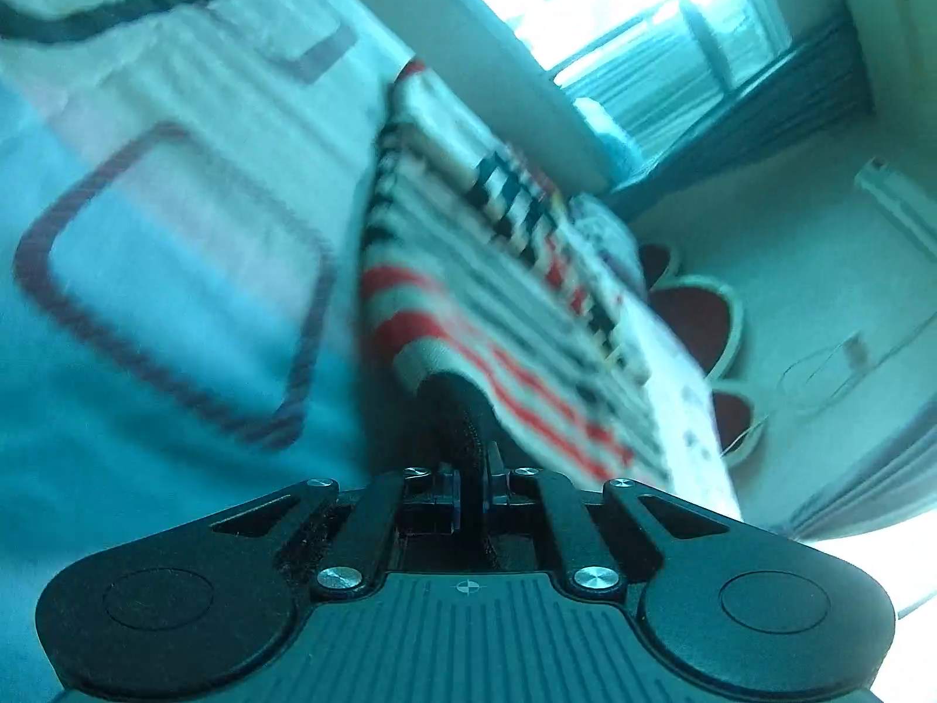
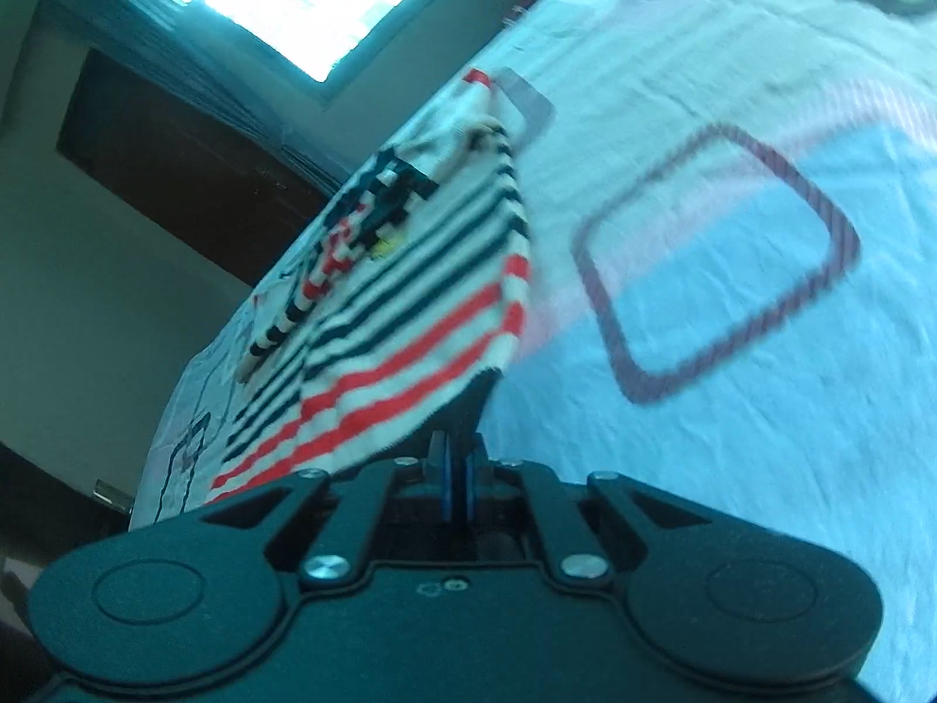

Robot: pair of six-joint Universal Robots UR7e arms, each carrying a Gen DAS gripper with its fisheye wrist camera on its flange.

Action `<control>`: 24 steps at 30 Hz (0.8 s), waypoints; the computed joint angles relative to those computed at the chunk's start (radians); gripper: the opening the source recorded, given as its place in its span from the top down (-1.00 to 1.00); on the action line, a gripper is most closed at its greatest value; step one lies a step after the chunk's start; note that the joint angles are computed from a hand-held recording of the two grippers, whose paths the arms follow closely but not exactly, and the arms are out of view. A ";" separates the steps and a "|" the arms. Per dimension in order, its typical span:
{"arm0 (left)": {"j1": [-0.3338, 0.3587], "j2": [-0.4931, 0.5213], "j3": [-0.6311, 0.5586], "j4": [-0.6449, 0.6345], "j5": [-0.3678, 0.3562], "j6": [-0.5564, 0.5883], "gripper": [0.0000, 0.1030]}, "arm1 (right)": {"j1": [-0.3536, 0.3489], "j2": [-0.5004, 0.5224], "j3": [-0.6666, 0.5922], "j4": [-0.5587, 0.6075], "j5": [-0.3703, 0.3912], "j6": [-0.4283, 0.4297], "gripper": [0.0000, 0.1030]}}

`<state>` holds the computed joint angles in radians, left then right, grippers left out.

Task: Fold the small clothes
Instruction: 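Grasp the hem with both grippers and lift it toward the collar, then lay the hem over the collar and open both grippers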

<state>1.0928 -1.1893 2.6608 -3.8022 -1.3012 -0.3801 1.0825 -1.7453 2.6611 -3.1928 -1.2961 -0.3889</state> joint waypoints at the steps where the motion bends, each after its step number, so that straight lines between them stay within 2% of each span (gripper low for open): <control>1: -0.011 -0.008 -0.013 0.001 0.002 0.011 0.88 | 0.026 0.006 -0.012 -0.012 -0.005 -0.003 0.90; 3: -0.039 -0.036 -0.053 0.049 0.026 0.047 0.88 | 0.080 0.025 -0.047 -0.040 -0.014 -0.005 0.90; 6: -0.042 -0.048 -0.146 0.082 0.015 0.105 0.88 | 0.168 0.087 -0.130 -0.086 -0.036 0.010 0.90; 10: -0.010 -0.003 -0.323 0.127 -0.020 0.158 0.88 | 0.275 0.209 -0.297 -0.108 -0.082 0.044 0.90; 13: 0.010 0.050 -0.475 0.200 -0.035 0.203 0.88 | 0.333 0.307 -0.446 -0.077 -0.111 0.080 0.90; 17: 0.047 0.143 -0.695 0.358 -0.027 0.203 0.88 | 0.366 0.438 -0.654 0.013 -0.142 0.153 0.90; 19: 0.058 0.196 -0.803 0.459 0.021 0.212 0.88 | 0.364 0.514 -0.758 0.062 -0.146 0.182 0.90; 24: 0.106 0.329 -1.029 0.631 0.047 0.235 0.88 | 0.329 0.677 -0.960 0.175 -0.149 0.229 0.90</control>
<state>1.1991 -0.8599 1.6316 -3.1711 -1.2538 -0.1450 1.4114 -1.0686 1.7013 -3.0177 -1.4451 -0.1602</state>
